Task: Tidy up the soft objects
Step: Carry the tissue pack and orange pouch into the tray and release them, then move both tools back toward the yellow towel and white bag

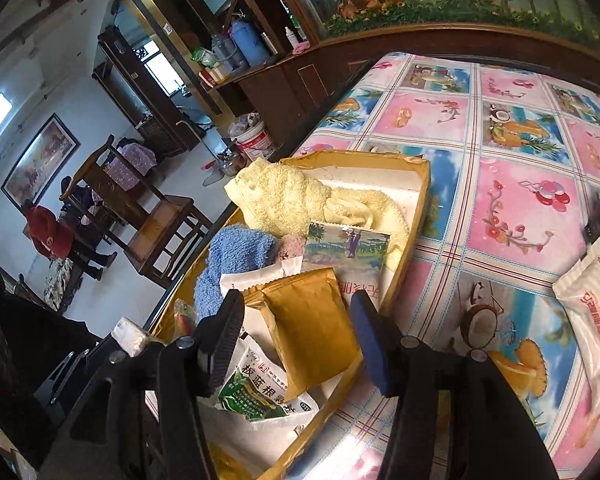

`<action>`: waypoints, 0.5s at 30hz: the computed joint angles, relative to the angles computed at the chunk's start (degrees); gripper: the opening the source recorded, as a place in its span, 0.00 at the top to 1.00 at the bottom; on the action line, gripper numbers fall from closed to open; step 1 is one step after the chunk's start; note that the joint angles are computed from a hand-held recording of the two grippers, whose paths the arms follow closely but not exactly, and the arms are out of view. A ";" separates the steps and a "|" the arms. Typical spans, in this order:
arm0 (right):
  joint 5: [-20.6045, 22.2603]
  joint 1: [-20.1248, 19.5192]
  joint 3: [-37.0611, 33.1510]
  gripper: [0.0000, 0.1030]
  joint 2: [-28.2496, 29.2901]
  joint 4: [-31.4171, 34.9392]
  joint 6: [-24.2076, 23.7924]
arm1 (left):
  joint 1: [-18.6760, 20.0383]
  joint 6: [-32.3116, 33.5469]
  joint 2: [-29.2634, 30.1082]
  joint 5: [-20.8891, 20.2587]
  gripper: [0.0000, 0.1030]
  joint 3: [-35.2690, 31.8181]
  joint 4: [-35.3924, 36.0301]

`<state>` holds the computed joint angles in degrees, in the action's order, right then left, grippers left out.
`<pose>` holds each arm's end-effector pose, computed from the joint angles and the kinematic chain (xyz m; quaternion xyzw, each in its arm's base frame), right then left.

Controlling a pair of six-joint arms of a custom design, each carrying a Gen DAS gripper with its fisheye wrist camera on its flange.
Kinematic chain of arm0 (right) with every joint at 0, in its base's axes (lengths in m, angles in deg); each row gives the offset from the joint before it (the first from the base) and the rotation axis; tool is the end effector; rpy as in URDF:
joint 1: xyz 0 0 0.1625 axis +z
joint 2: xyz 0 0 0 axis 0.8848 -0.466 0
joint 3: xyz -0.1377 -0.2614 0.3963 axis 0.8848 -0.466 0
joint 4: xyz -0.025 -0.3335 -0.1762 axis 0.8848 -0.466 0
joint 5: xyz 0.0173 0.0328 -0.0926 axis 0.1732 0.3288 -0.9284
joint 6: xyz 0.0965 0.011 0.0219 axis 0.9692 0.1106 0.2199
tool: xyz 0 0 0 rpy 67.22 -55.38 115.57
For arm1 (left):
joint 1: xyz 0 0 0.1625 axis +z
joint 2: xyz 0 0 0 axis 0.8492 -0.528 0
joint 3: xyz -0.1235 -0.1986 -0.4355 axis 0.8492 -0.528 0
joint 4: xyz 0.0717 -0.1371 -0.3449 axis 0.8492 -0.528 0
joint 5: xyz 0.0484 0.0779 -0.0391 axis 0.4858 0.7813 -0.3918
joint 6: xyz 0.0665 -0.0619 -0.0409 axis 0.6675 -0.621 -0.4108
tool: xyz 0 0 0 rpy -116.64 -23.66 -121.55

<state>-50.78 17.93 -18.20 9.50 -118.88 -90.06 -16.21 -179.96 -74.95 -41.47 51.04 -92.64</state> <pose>-0.0021 -0.8214 0.3082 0.3466 -0.9276 0.1313 0.0470 -0.4064 -0.6733 -0.0923 -0.0741 0.7699 -0.4385 0.4577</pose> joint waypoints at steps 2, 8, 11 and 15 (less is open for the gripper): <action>0.66 -0.45 0.55 0.46 -0.82 0.07 -0.41 | -0.31 -1.45 0.49 0.30 0.46 -1.53 3.19; 1.93 -1.88 1.71 0.46 -2.91 -0.04 -1.57 | -1.56 -6.30 2.08 1.13 0.46 -6.31 13.65; 2.94 -2.83 1.62 0.46 -3.83 0.29 -1.65 | -2.25 -7.45 3.00 1.49 0.46 -8.43 17.05; 3.90 -4.12 1.03 0.46 -4.69 0.24 -1.61 | -3.27 -8.31 4.73 2.04 0.46 -12.04 21.52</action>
